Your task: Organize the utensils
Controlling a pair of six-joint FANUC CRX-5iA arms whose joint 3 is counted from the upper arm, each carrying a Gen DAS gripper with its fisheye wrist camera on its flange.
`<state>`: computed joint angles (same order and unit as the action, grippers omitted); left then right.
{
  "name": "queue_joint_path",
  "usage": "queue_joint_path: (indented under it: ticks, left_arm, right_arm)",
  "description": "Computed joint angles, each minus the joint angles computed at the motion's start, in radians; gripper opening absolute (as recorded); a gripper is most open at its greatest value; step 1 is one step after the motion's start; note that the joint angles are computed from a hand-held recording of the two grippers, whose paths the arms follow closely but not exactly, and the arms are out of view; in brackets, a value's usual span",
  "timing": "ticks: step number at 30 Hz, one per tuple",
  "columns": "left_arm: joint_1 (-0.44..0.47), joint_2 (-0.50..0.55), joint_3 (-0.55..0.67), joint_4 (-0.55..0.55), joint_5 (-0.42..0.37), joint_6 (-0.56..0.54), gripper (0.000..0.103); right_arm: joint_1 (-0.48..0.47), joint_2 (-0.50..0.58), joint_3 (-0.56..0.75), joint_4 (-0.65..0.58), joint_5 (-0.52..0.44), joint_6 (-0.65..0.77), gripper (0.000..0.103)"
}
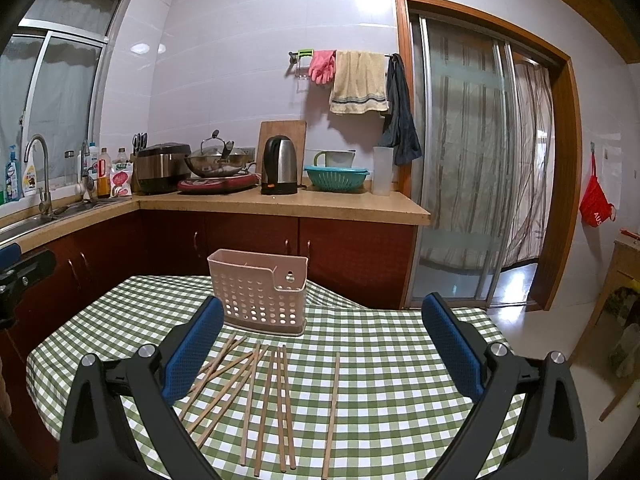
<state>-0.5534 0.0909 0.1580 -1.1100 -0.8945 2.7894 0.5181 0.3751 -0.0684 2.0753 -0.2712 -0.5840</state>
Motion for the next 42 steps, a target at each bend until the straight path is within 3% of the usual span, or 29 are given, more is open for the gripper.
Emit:
queue_joint_path:
  ticks: [7,15,17,19,22,30,37,40,42]
  left_arm:
    - [0.052,0.055,-0.002,0.064,0.036,-0.039,0.099]
    - [0.131,0.161,-0.006,0.229,0.096,-0.141,0.098]
    - [0.142,0.184,-0.004,0.264,0.103,-0.168,0.093]
    - [0.154,0.206,-0.002,0.308,0.112,-0.204,0.079]
    - [0.177,0.235,-0.01,0.388,0.14,-0.268,0.069]
    - [0.212,0.277,-0.027,0.527,0.196,-0.409,0.056]
    - [0.229,0.291,-0.039,0.575,0.223,-0.454,0.046]
    - [0.23,0.29,-0.04,0.572,0.229,-0.453,0.044]
    - [0.233,0.286,-0.053,0.582,0.256,-0.473,0.035]
  right_arm:
    - [0.009,0.057,0.002,-0.158,0.007,0.135,0.097]
    - [0.008,0.132,0.0,-0.3,0.022,0.248,0.097]
    - [0.013,0.15,0.005,-0.374,0.034,0.309,0.097]
    - [0.007,0.158,0.002,-0.363,0.047,0.294,0.097]
    - [0.008,0.175,0.008,-0.412,0.059,0.338,0.096]
    - [0.011,0.205,0.024,-0.452,0.082,0.391,0.095]
    - [-0.02,0.204,0.019,-0.335,0.13,0.3,0.088]
    - [-0.009,0.21,0.024,-0.415,0.139,0.366,0.08]
    - [0.005,0.215,0.028,-0.52,0.148,0.449,0.072]
